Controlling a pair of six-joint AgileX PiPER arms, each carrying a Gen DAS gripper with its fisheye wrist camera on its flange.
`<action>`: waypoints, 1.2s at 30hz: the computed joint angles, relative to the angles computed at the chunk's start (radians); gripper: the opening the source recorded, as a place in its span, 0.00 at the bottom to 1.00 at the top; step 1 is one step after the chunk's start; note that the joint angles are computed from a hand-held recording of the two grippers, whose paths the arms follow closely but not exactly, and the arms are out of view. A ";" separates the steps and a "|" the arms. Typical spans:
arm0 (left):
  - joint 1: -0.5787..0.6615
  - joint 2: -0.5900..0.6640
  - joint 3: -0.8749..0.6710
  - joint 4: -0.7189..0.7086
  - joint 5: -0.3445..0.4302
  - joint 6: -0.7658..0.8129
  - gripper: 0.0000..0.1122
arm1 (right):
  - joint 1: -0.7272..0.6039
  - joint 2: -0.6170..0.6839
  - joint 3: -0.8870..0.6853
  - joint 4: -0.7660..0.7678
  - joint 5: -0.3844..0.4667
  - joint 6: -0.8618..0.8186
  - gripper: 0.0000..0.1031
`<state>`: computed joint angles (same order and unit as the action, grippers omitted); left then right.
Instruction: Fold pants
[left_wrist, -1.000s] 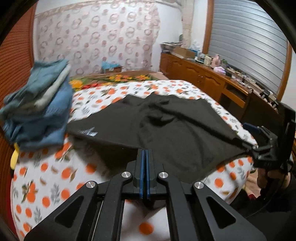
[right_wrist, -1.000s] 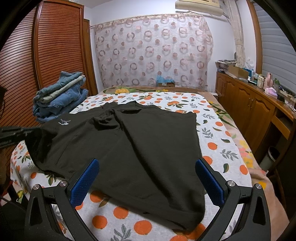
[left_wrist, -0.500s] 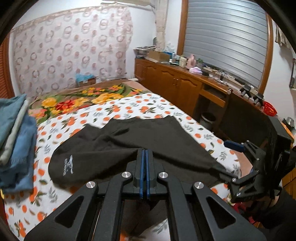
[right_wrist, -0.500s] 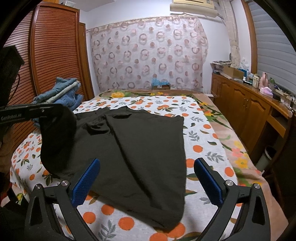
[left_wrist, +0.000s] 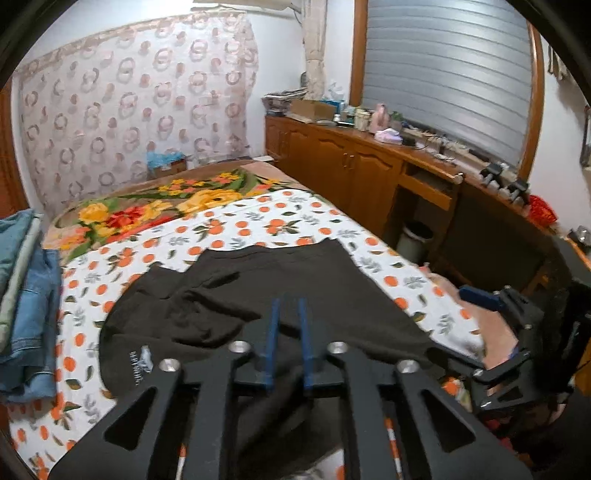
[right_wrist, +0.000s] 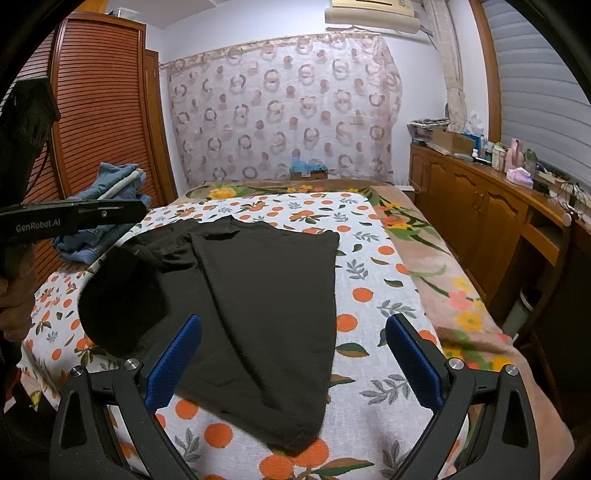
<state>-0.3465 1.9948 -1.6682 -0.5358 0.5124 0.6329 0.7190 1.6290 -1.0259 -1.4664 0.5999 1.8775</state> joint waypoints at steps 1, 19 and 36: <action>-0.001 -0.001 0.008 0.018 -0.017 -0.010 0.22 | -0.004 -0.003 0.000 0.004 -0.005 -0.006 0.97; 0.147 -0.058 0.182 -0.182 -0.099 0.185 0.76 | -0.033 0.042 -0.076 0.047 -0.093 -0.107 0.96; 0.240 -0.074 0.334 -0.385 -0.139 0.409 0.76 | -0.099 0.118 -0.212 0.285 -0.262 -0.422 0.80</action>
